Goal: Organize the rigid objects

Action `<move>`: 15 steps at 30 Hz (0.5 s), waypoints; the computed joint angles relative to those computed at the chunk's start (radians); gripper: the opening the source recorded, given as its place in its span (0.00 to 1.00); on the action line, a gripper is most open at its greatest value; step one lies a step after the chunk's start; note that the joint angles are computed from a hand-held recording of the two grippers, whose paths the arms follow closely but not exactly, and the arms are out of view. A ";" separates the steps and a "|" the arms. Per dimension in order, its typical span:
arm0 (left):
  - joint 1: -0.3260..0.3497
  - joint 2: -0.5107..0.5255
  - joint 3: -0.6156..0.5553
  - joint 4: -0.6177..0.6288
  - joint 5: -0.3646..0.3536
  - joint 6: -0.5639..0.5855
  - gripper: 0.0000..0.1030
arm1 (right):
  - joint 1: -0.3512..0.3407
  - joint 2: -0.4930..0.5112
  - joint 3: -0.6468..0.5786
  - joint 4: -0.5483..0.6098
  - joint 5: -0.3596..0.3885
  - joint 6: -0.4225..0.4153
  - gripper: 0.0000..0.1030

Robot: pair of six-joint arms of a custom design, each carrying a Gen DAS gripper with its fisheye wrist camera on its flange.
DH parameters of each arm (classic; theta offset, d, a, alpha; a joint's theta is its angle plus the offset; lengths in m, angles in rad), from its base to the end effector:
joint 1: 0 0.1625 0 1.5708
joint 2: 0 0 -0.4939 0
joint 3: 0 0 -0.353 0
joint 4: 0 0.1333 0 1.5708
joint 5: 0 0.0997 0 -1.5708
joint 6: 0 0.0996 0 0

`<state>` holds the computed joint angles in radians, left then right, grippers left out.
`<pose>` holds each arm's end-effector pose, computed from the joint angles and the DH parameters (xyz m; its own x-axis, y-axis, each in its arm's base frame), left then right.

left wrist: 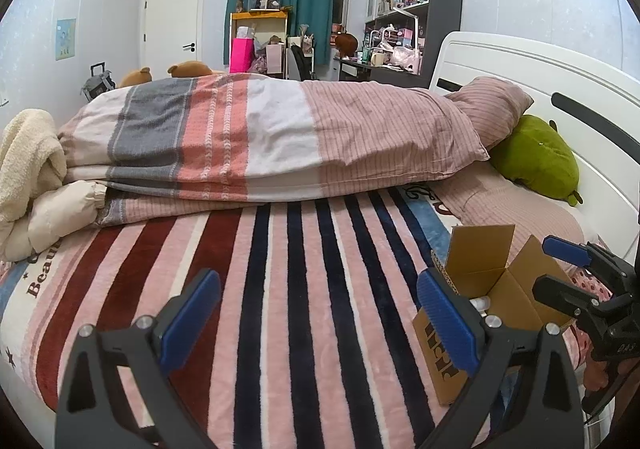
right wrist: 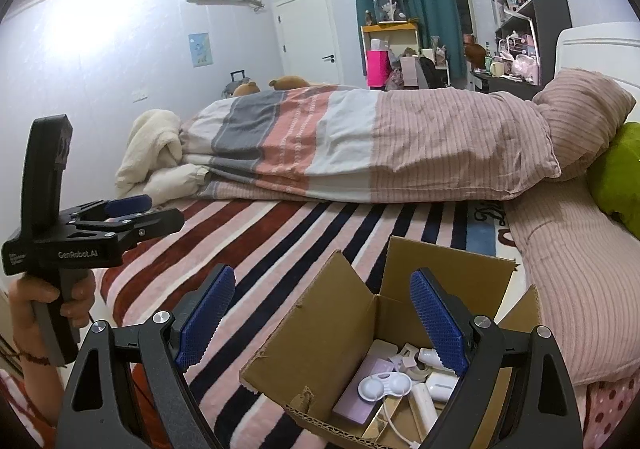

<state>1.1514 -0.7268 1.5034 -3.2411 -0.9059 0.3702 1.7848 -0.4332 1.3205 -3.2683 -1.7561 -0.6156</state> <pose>-0.1253 -0.7592 0.2719 -0.7603 0.0964 -0.6424 0.5687 0.5764 -0.5867 0.2845 -0.7679 0.1009 -0.7227 -0.4529 0.5220 -0.6905 0.5047 -0.5181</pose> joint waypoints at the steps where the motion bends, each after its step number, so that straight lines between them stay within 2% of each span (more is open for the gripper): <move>1: -0.001 0.001 0.000 -0.001 0.001 -0.002 0.95 | 0.001 0.000 0.003 -0.003 -0.003 0.002 0.86; 15: -0.001 0.000 0.002 0.000 -0.001 -0.004 0.95 | 0.001 0.000 0.002 -0.003 -0.001 0.002 0.86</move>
